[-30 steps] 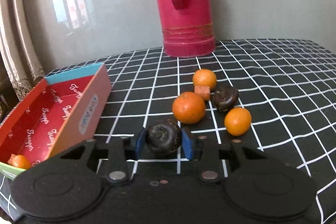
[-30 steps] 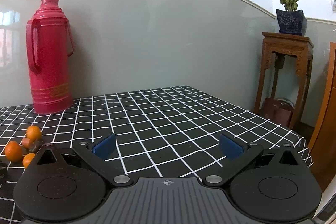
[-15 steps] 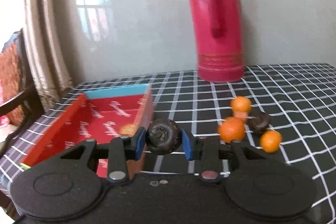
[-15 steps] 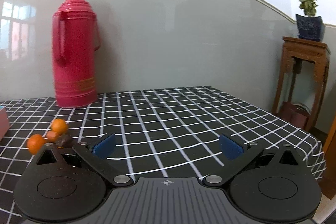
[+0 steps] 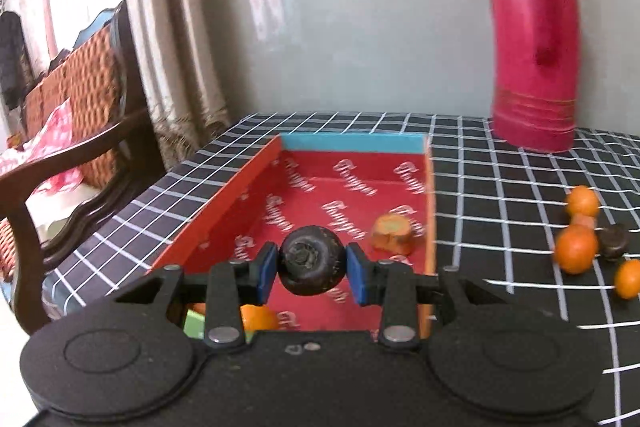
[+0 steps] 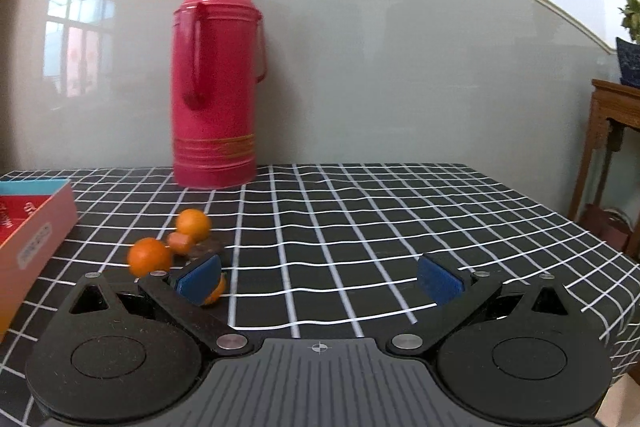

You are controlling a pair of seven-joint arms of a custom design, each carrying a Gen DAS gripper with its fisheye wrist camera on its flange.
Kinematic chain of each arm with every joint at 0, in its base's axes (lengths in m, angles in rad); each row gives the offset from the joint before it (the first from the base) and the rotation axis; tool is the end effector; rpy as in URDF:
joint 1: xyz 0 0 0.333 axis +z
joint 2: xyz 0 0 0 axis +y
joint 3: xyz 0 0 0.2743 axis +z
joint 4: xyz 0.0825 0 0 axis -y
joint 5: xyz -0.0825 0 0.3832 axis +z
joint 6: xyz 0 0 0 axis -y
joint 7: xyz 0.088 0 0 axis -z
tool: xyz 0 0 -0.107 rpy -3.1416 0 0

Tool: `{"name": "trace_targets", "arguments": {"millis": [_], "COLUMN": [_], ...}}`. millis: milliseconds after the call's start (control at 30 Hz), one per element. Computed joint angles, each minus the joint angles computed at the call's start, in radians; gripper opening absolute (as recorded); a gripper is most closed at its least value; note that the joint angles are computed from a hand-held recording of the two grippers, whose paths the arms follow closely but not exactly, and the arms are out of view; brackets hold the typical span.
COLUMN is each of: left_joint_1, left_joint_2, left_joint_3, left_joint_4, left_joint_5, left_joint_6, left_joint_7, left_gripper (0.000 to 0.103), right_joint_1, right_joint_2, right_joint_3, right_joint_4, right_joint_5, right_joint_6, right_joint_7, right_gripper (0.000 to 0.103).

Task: Organize fruits
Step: 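Carry the dark fruit into the red box and open the left gripper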

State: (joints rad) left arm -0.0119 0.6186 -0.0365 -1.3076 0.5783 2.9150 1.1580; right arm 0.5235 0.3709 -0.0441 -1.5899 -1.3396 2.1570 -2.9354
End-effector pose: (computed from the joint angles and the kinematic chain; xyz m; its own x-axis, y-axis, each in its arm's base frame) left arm 0.7465 -0.0622 0.4588 -0.0168 -0.9848 -0.1731 -0.5230 0.1562 -0.8379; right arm 0.6209 0.2825 0.4313 -0.5544 -0.8321 0.0183 -0.3205 0.1931 -0.9274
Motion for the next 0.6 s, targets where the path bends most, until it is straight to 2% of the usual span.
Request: {"name": "trace_targets", "arguments": {"millis": [133, 167, 233, 400, 500, 600], "left_joint_1": [0.021, 0.025, 0.018, 0.019, 0.024, 0.034], "left_joint_2": [0.006, 0.008, -0.003, -0.033, -0.047, -0.045], "left_joint_3": [-0.024, -0.028, -0.01, 0.021, 0.04, 0.05], "left_joint_4": [0.021, 0.027, 0.015, -0.022, -0.032, -0.019], "left_joint_5": [-0.04, -0.05, -0.044, -0.022, -0.002, 0.008], "left_joint_6": [-0.064, -0.073, -0.071, -0.026, -0.007, -0.024], "left_joint_7": [0.031, 0.038, 0.02, -0.038, -0.075, -0.103], "left_gripper": [0.03, 0.035, 0.036, 0.066, 0.076, 0.08], "right_joint_1": [-0.002, -0.003, -0.002, 0.001, 0.002, 0.002], "right_joint_2": [0.019, 0.025, 0.038, 0.065, 0.085, 0.108], "right_joint_3": [0.0, -0.001, -0.004, -0.017, -0.025, -0.031], "right_joint_4": [0.025, 0.032, 0.048, 0.083, 0.108, 0.136], "right_joint_5": [0.009, 0.014, 0.022, 0.045, 0.062, 0.092], "right_joint_6": [0.03, 0.038, 0.054, 0.09, 0.111, 0.134], "right_joint_7": [-0.016, -0.021, -0.031, -0.054, -0.067, -0.089], "right_gripper": [0.103, 0.103, 0.103, 0.103, 0.103, 0.103]}}
